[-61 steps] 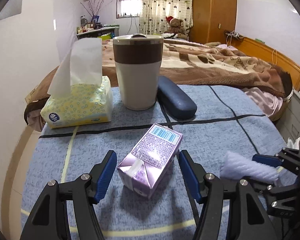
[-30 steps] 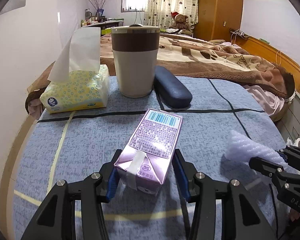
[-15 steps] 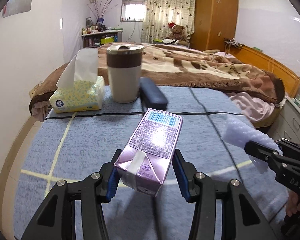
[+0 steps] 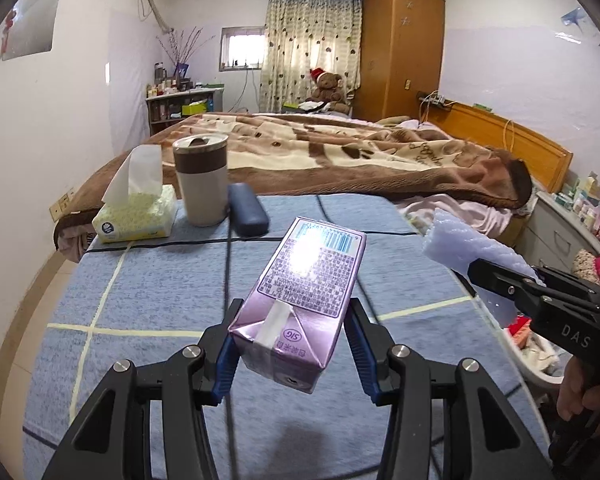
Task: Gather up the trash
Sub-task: 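Carry the foam net and purple carton over the wastebasket with both tools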
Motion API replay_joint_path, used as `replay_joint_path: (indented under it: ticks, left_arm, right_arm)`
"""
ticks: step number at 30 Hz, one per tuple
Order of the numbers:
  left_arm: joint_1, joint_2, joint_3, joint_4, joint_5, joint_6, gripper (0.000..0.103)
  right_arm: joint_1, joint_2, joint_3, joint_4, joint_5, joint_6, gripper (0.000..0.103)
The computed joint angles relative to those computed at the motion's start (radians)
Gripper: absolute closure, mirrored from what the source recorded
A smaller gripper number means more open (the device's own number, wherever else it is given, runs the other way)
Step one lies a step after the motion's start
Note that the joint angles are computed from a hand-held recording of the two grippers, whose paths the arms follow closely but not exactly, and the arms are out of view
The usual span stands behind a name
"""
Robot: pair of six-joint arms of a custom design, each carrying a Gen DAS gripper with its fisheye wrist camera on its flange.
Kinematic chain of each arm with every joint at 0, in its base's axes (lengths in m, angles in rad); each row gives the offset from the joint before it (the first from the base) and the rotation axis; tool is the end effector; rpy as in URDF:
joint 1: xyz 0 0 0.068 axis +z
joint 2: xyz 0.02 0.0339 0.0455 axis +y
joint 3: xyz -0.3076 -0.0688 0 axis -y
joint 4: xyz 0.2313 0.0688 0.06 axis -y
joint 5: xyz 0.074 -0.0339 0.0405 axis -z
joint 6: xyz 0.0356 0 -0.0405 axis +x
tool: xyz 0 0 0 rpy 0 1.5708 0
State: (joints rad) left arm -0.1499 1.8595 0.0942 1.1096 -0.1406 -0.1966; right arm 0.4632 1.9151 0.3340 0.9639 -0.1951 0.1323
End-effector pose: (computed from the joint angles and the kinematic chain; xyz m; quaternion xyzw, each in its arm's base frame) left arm 0.2067 -0.0262 0.1032 -0.0519 0.8940 -0.0139 0.4449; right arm 0.2387 0.1269 0.1081 -0.1897 0.8648 0.2167 0.4113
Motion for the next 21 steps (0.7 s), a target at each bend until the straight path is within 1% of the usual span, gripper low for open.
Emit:
replay_joint_path:
  ticks: [4, 6, 8, 13, 20, 21]
  left_arm:
    - [-0.125, -0.065, -0.024, -0.028, -0.090, -0.057, 0.053]
    - [-0.196, -0.103, -0.026, -0.067, -0.137, -0.092, 0.053]
    - [-0.261, -0.124, -0.028, -0.081, -0.182, -0.116, 0.053]
    - [-0.430, -0.180, 0.010, -0.185, -0.288, -0.177, 0.053]
    - [-0.607, -0.146, 0.091, -0.249, -0.374, -0.246, 0.053]
    - [-0.618, -0.138, 0.099, -0.250, -0.376, -0.250, 0.053]
  right_arm:
    - [-0.040, -0.032, -0.069, 0.057, -0.016, -0.007, 0.077]
    - [-0.069, -0.047, -0.100, 0.083, -0.032, -0.012, 0.077]
    - [-0.086, -0.061, -0.130, 0.108, -0.030, -0.019, 0.077]
    - [-0.165, -0.072, -0.208, 0.202, -0.048, -0.025, 0.077]
    - [-0.302, -0.058, -0.300, 0.327, -0.087, -0.052, 0.077]
    - [-0.314, -0.063, -0.316, 0.341, -0.089, -0.056, 0.077]
